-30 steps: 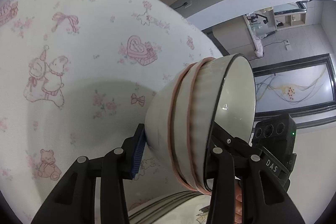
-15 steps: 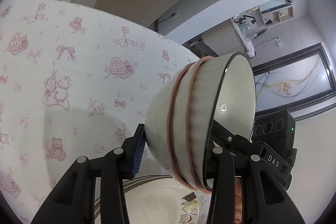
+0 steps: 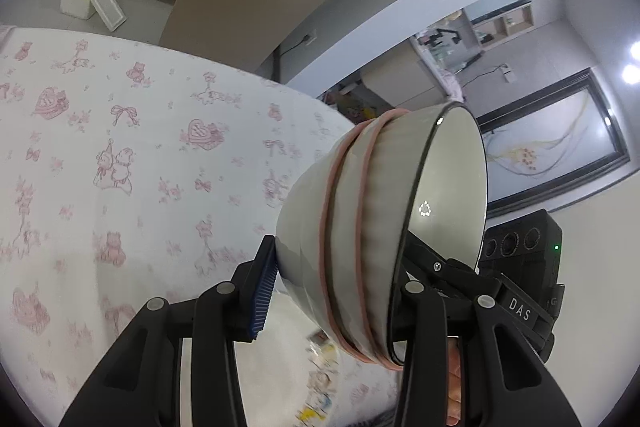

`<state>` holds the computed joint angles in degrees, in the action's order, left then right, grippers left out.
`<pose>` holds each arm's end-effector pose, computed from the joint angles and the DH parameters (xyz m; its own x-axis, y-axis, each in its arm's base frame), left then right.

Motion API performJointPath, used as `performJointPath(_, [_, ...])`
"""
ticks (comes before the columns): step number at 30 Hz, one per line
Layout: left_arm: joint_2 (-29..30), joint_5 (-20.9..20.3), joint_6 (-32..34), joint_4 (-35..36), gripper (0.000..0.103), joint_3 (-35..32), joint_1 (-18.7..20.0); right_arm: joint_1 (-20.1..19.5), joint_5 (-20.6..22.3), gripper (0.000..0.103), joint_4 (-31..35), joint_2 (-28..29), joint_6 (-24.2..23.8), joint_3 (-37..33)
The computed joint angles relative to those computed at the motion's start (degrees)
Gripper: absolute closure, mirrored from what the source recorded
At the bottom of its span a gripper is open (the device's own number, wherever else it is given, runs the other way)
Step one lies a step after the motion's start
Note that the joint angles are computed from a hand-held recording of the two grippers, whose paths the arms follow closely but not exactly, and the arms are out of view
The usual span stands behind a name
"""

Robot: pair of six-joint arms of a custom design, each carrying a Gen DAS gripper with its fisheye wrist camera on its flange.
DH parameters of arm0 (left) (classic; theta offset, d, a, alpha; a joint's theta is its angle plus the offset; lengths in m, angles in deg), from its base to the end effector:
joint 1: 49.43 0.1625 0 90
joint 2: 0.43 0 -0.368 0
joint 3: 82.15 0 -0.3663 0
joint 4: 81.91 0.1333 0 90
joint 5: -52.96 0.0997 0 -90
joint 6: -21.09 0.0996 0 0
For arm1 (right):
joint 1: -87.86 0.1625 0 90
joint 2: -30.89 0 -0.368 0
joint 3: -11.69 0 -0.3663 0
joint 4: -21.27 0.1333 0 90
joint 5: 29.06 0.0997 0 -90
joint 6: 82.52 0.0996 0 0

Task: Organize plates and bowls
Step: 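Lift the bowl stack and carry it over the plate stack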

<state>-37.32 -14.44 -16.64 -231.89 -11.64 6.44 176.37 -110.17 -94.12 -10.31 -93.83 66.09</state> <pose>-0.2673 -0.7001 0.1425 -0.9878 -0.1559 -0.0006 -0.1286 0.8172 -0.5619 0.1291 -0.7554 0.2461 -0.9743 -0.1984 -0.1067 -0.1689 0.9568 -0.2367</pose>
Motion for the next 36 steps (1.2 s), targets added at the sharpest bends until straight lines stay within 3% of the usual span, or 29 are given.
performJointPath(10, [-7.59, 1.68, -2.48, -4.27, 0.059, 10.50, -6.09, 2.26, -0.64, 0.060, -4.42, -12.39, -1.38, 14.13])
performJointPath(18, [-11.47, 4.07, -5.70, -4.73, 0.059, 16.38, -10.10, 2.79, -0.89, 0.060, -6.46, -19.91, 0.28, 22.92])
performJointPath(27, [-14.04, 6.40, -10.58, -6.92, 0.059, 24.40, -11.36, 1.62, -1.64, 0.060, -8.56, -23.64, 0.08, 30.48])
performJointPath(36, [-13.78, 4.56, -10.98, -9.10, 0.059, 27.62, -9.50, -0.17, -2.26, 0.060, -8.24, -23.37, -0.35, 32.93])
